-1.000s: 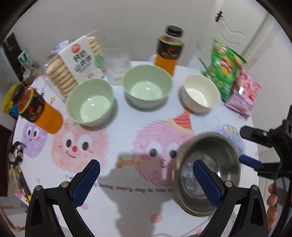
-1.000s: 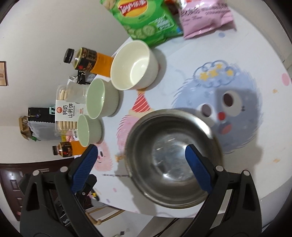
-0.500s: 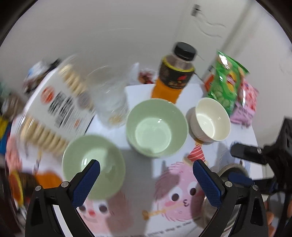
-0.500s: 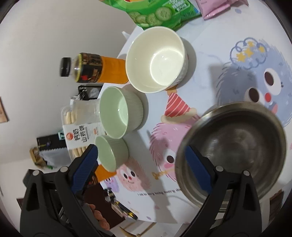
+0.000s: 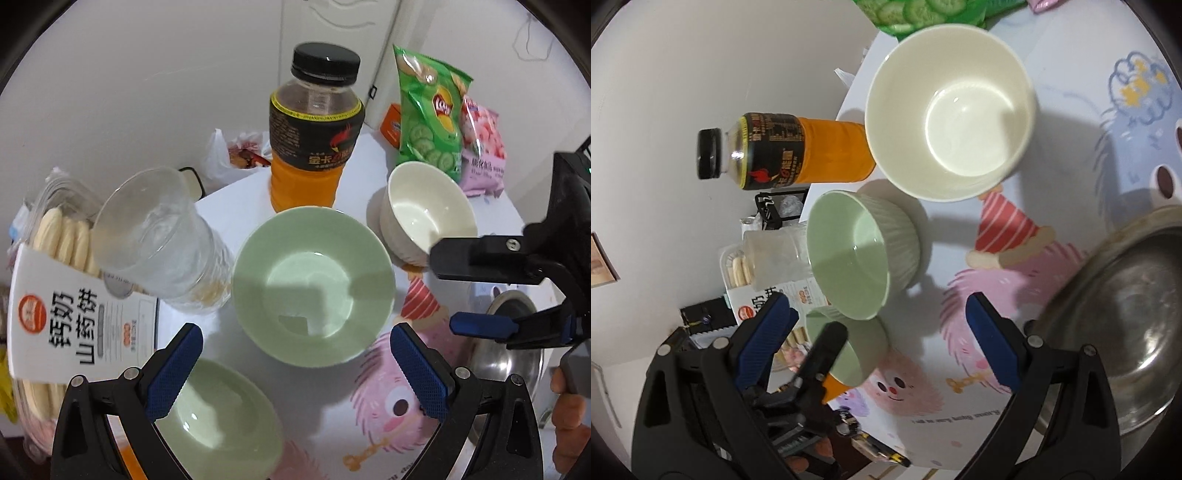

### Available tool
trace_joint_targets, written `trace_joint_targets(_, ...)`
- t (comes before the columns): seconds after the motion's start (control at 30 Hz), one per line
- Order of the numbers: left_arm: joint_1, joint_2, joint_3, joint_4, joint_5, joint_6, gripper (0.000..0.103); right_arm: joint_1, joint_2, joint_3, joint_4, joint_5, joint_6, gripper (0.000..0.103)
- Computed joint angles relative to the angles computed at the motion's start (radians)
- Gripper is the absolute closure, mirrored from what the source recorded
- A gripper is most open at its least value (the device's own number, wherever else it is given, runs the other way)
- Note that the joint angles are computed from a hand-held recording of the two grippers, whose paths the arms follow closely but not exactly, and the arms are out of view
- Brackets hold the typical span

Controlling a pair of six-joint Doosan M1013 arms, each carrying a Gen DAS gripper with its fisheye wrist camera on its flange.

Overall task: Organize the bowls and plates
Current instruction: 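Move both grippers to the rim of the large pale green bowl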

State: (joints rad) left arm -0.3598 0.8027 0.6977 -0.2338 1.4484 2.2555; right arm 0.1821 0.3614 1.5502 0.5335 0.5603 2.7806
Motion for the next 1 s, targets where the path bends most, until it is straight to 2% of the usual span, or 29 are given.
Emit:
trace_joint_targets(0.17, 0.002, 0.035, -0.048, -0.035, 0.057, -0.037, 0.0, -0.013, 0.031, -0.023, 0.07, 0.018, -0.082, 0.007)
trace_joint_targets(0.4, -0.004, 0.051, -0.068, -0.014, 0.058, -0.088, 0.0, -0.02, 0.049, -0.036, 0.084, 0.037, -0.109, 0.007)
trace_joint_targets(0.5, -0.001, 0.059, -0.079, -0.025, 0.068, -0.116, 0.002, -0.024, 0.054, -0.037, 0.096, 0.038, -0.124, 0.013)
trace_joint_targets(0.6, 0.005, 0.067, -0.087, -0.043, 0.073, -0.156, 0.002, -0.029, 0.058, -0.035, 0.099, 0.039, -0.124, 0.014)
trace_joint_targets(1.0, 0.029, 0.109, -0.134, -0.104, 0.096, -0.367, 0.005, -0.04, 0.046, 0.012, 0.162, 0.006, -0.144, 0.017)
